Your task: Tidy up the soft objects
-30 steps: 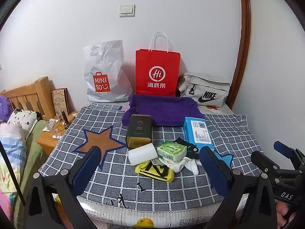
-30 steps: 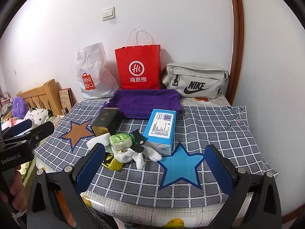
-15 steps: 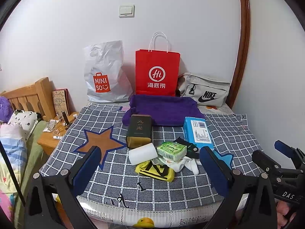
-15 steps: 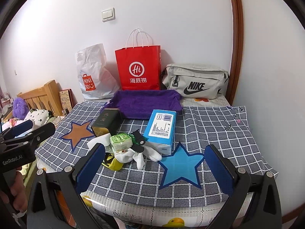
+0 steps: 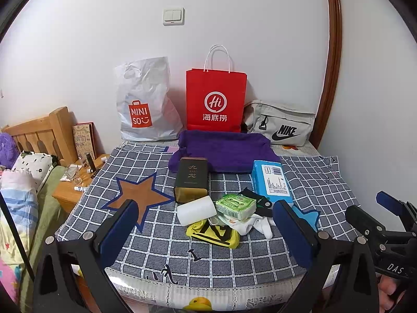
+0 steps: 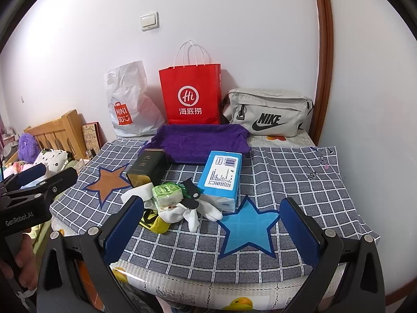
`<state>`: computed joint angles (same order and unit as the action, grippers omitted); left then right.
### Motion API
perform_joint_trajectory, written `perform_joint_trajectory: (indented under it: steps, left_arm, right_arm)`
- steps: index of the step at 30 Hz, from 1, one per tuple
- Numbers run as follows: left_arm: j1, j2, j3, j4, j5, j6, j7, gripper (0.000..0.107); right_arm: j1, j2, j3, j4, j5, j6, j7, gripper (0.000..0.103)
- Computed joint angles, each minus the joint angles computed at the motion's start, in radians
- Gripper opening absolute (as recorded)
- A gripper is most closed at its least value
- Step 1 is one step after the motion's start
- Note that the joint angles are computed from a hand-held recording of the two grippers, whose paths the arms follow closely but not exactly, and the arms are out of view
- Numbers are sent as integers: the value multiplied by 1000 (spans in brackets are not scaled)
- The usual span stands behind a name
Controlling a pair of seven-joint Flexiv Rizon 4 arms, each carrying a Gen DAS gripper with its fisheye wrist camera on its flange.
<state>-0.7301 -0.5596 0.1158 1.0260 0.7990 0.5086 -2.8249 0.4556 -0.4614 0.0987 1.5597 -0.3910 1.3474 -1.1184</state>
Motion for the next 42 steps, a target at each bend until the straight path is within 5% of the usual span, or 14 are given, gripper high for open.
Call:
perform_joint_trajectory:
  steps: [33, 42]
  left_arm:
    - [-7, 4, -4, -10, 11, -26, 11, 103]
    - [30, -12, -10, -6, -36, -5, 25, 103]
  right_arm:
    - [1, 7, -3, 15, -6, 24, 3, 102]
    - [-42, -50, 62, -36, 57, 29, -100, 102]
